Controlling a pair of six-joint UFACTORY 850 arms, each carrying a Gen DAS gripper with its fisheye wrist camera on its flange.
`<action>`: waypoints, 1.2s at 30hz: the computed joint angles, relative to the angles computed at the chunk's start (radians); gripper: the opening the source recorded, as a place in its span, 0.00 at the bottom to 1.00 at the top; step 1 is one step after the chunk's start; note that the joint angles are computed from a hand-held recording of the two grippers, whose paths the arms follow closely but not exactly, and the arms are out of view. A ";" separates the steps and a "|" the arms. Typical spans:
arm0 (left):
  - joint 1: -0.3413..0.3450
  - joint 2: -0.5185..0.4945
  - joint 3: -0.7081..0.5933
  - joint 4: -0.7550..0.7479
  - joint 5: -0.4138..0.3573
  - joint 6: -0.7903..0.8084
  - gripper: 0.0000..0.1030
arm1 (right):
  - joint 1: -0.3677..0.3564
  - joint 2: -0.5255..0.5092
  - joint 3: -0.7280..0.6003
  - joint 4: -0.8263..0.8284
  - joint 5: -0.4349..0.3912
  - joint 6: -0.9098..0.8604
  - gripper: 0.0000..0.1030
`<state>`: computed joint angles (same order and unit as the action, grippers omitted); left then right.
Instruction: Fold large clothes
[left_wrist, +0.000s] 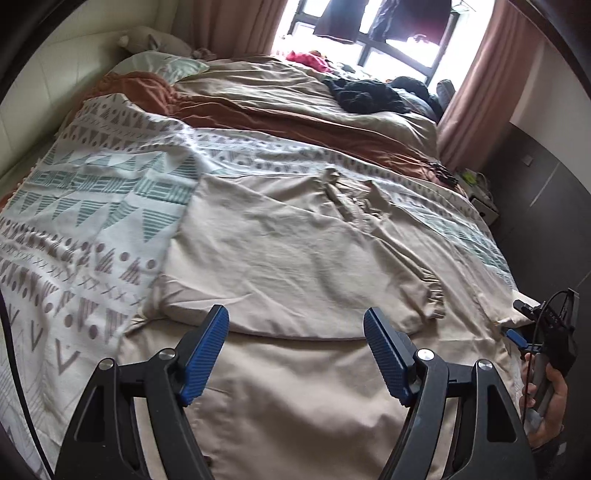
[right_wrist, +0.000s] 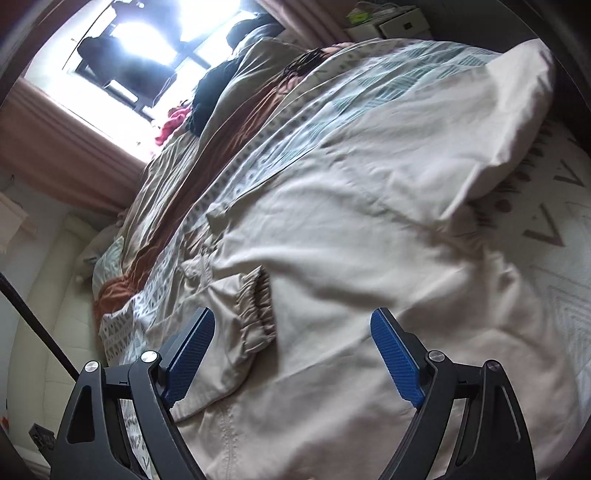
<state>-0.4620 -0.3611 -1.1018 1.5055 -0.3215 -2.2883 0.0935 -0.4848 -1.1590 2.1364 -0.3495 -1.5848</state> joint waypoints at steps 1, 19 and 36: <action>-0.008 -0.015 -0.020 0.000 0.000 0.004 0.74 | -0.008 0.012 0.011 0.028 0.005 -0.034 0.83; -0.031 -0.275 -0.299 -0.109 0.089 0.100 0.74 | -0.128 0.102 0.157 0.732 -0.019 -0.622 0.83; -0.001 -0.330 -0.298 0.179 0.186 -0.263 0.74 | -0.148 -0.057 0.059 0.884 -0.090 -0.672 0.32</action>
